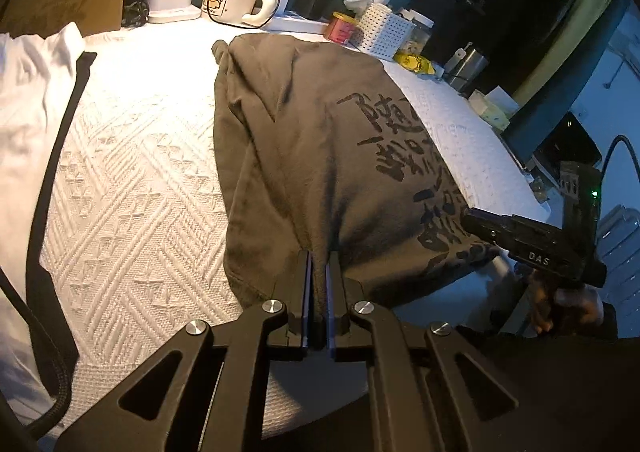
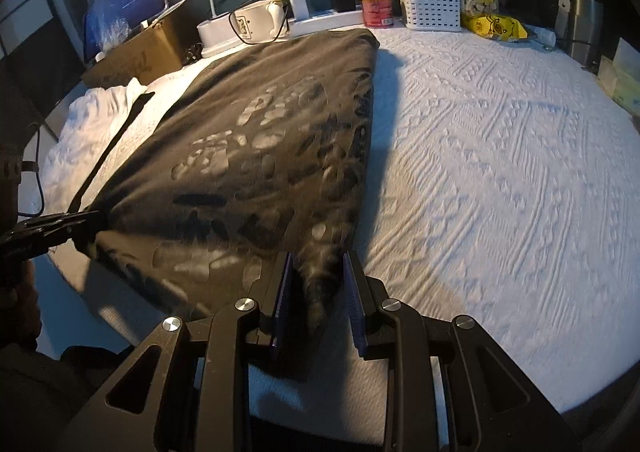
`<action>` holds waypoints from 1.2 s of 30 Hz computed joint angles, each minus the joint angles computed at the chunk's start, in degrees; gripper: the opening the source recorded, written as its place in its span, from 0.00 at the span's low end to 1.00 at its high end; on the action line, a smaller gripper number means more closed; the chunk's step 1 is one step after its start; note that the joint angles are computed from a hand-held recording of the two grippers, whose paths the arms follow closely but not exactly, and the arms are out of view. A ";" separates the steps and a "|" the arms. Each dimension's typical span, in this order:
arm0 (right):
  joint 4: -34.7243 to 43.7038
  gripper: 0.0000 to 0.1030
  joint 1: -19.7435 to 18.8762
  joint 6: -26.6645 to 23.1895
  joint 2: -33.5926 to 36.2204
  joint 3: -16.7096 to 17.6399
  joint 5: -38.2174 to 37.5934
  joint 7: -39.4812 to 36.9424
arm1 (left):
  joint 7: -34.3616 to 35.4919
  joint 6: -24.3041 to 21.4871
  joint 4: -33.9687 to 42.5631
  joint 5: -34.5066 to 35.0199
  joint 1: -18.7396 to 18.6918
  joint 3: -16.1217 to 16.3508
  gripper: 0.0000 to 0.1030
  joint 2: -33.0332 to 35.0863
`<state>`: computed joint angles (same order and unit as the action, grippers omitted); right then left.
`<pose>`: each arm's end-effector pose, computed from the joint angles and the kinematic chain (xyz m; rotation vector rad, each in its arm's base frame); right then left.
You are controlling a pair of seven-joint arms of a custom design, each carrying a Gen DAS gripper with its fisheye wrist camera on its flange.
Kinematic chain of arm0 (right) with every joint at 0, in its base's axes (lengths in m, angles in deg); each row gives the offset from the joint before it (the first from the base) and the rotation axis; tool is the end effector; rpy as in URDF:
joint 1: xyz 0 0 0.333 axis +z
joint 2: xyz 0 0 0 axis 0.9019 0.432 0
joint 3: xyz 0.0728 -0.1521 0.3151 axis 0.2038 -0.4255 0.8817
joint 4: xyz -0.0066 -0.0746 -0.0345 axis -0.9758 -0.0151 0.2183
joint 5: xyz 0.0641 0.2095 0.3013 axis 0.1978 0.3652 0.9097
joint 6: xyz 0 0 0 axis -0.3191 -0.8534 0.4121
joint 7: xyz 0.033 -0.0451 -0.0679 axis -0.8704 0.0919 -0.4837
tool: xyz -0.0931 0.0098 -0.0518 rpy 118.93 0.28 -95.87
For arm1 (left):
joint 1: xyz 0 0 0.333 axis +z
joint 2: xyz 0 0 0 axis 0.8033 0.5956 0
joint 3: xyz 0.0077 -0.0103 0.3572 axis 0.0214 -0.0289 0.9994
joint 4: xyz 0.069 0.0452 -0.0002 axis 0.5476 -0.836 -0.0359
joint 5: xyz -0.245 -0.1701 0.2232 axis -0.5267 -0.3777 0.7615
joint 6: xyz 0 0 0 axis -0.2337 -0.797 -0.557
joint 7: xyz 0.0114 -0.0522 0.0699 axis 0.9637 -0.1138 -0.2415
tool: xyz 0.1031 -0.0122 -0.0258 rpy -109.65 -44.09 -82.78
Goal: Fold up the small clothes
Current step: 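Hold the shirt end with the left tool while the right tool presses it flat, then open the left tool and release the shirt end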
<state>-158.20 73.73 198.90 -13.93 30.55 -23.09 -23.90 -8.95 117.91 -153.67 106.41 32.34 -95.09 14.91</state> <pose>0.6139 0.1254 0.4381 -2.2281 1.2029 -0.0629 0.5322 -0.3473 0.4343 -2.1689 1.6470 -0.9916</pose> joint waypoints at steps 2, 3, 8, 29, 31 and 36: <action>-1.43 0.27 0.13 0.85 -0.96 0.09 0.22 -0.63 | 0.88 -0.74 0.20 0.08 -0.08 -0.18 0.05 0.10; -1.96 0.27 0.14 1.09 -1.35 0.13 0.45 -1.00 | 1.62 -0.92 0.20 -0.53 0.17 -0.53 0.05 0.22; -6.61 0.27 0.90 6.62 -3.84 0.87 4.07 -3.96 | 0.51 -2.04 -0.42 -0.20 -0.69 0.06 0.12 0.19; -10.22 0.27 1.16 9.40 -5.89 1.12 13.83 -15.62 | -6.02 -23.36 4.72 8.63 -5.59 -1.40 0.84 -0.17; -10.19 0.27 0.81 8.99 -5.86 1.20 16.07 -17.43 | -6.29 -24.24 5.09 9.39 -5.42 -1.82 0.84 0.05; -10.64 0.27 0.33 8.69 -5.93 1.26 22.58 -22.44 | -1.63 -21.46 5.54 3.78 -3.50 -3.18 0.84 1.40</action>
<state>-168.85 74.07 207.59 -19.86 31.81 -0.51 -46.33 -10.58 96.45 -148.12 110.19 28.84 -98.27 16.30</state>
